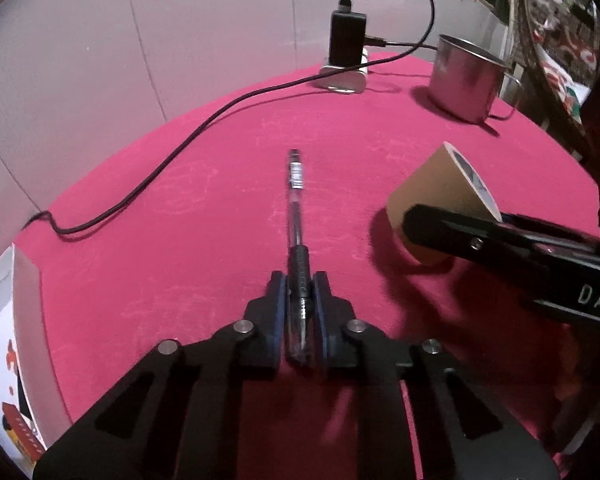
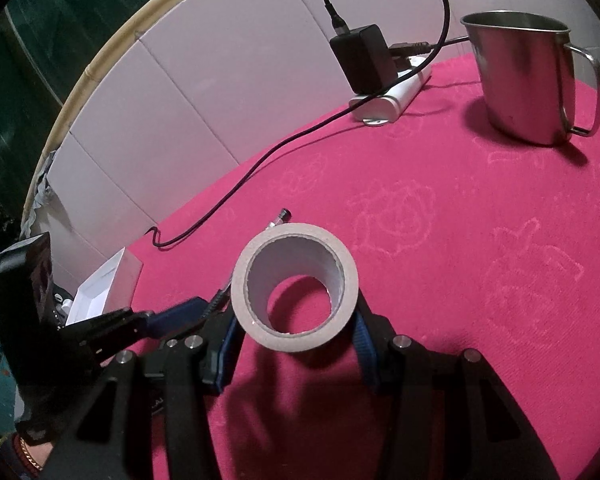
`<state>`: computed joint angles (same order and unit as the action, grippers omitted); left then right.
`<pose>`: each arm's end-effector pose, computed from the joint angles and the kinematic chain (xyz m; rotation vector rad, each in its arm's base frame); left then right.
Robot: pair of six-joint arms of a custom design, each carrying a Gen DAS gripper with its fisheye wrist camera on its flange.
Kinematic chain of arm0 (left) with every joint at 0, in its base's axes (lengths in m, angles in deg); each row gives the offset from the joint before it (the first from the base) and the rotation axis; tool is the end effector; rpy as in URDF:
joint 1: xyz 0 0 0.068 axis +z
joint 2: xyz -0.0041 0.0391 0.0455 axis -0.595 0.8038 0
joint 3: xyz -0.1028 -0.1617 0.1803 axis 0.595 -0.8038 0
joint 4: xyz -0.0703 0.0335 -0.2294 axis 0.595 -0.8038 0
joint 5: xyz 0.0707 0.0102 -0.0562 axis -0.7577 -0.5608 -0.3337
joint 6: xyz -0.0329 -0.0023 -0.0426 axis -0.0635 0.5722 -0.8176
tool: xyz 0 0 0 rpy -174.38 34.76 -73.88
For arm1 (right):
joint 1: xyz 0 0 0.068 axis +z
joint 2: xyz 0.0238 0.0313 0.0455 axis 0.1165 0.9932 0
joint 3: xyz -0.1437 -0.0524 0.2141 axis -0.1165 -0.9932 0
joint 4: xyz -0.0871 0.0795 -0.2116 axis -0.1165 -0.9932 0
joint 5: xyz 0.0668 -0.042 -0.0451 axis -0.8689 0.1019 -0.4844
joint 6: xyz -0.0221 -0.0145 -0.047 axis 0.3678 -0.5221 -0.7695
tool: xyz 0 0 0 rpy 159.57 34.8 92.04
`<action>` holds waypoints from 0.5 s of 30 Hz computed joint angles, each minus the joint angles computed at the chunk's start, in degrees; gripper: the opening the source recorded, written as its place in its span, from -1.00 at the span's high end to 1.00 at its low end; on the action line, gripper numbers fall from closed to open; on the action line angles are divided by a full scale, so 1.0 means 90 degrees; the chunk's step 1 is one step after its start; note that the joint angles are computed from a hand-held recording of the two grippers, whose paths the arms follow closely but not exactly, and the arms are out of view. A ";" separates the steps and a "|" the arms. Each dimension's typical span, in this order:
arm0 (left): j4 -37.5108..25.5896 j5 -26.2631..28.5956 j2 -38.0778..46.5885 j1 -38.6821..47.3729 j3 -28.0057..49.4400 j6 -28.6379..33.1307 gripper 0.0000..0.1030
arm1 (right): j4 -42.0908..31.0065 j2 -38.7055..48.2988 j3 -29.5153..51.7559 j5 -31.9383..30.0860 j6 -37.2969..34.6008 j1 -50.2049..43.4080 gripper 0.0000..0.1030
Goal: Organize rigid objects
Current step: 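Grasp the black pen with the left gripper while the right gripper grasps the brown tape roll, then carry the black pen and brown tape roll over the white tray with both grippers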
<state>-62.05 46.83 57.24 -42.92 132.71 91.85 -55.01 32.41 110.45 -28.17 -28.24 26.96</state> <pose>0.3432 -0.0491 0.1779 0.8754 2.3598 -0.2210 0.2748 0.1013 0.1625 0.3770 2.2619 0.5498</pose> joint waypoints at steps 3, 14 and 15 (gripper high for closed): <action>0.0091 0.0170 -0.0086 0.0076 -0.0164 -0.0126 0.76 | 0.0009 0.0005 -0.0003 0.0025 0.0005 0.0007 0.05; 0.0147 0.1075 -0.1232 0.0623 -0.1041 -0.0661 0.76 | -0.0083 -0.0493 -0.0347 0.0677 0.0179 0.0380 0.06; 0.0048 0.1243 -0.1404 0.0702 -0.1088 -0.0678 0.76 | -0.0111 -0.0608 -0.0424 0.0767 0.0211 0.0442 0.06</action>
<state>-61.62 58.01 44.60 -36.60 122.92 85.75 -56.01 26.94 106.64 -21.27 -26.35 30.93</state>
